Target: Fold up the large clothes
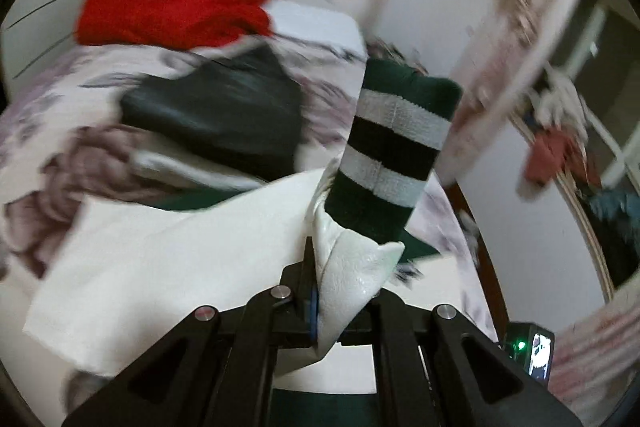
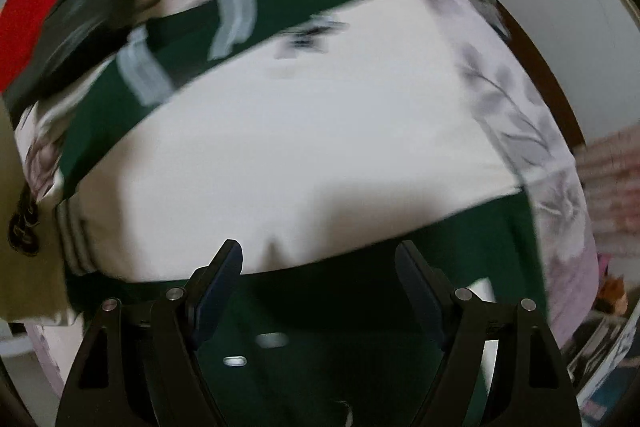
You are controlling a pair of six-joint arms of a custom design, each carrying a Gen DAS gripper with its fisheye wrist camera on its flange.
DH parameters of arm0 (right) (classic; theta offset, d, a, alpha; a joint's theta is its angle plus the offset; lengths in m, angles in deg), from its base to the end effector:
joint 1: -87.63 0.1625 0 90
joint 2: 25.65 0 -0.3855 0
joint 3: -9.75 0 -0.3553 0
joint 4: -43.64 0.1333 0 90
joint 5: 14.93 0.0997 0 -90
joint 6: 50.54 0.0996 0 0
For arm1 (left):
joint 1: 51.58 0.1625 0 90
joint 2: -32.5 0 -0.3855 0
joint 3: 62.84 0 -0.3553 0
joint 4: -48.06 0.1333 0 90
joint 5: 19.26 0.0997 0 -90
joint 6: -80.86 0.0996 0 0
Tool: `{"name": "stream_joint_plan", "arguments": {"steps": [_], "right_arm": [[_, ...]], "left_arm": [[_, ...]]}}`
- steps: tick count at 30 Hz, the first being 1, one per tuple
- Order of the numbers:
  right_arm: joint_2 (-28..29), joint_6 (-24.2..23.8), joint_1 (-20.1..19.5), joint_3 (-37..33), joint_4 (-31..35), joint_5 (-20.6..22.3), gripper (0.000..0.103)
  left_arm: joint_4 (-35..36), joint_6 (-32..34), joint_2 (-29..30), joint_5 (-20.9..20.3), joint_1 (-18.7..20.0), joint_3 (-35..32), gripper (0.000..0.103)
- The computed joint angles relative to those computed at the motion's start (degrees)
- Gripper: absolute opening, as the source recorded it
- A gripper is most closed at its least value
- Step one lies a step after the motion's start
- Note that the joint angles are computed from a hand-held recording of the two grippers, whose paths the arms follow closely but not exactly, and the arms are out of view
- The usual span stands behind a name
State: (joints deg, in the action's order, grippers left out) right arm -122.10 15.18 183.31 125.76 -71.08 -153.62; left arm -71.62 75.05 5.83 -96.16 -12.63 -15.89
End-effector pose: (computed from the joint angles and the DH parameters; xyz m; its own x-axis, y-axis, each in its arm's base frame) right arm 0.0975 -0.3890 0.3701 -0.3627 0.9042 0.2256 0.5644 0.4058 -0.7189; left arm -0.5179 -0.6191 0.1330 -0.7154 0.6676 -0.2059 0.6984 0.6913 -0.1851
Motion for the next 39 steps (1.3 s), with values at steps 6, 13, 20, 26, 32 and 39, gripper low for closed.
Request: {"name": "stream_joint_plan", "arguments": {"steps": [6, 13, 20, 26, 32, 39], "right_arm": [[-17.3, -11.0, -11.0, 9.5, -5.3, 6.1, 0.081], [-29.6, -26.9, -23.2, 13.4, -7.6, 14.7, 0.081], [-43.5, -41.1, -42.4, 16.2, -4.7, 32.8, 0.081], [-50.0, -49.2, -55.4, 15.7, 0.4, 47.5, 0.081], [-47.4, -43.2, -43.8, 17.0, 3.3, 45.3, 0.081], [-35.7, -31.5, -30.9, 18.5, -0.9, 45.4, 0.081]], "left_arm": [[0.7, 1.4, 5.4, -0.8, -5.8, 2.8, 0.003], [10.7, -1.8, 13.0, 4.4, -10.2, -1.9, 0.005], [14.1, -5.7, 11.6, 6.4, -10.5, 0.3, 0.081], [14.8, -11.2, 3.5, 8.5, -8.2, 6.3, 0.096], [28.3, -23.3, -9.8, 20.0, -4.7, 16.5, 0.096], [42.4, -30.1, -13.5, 23.5, -1.8, 16.5, 0.096]]}}
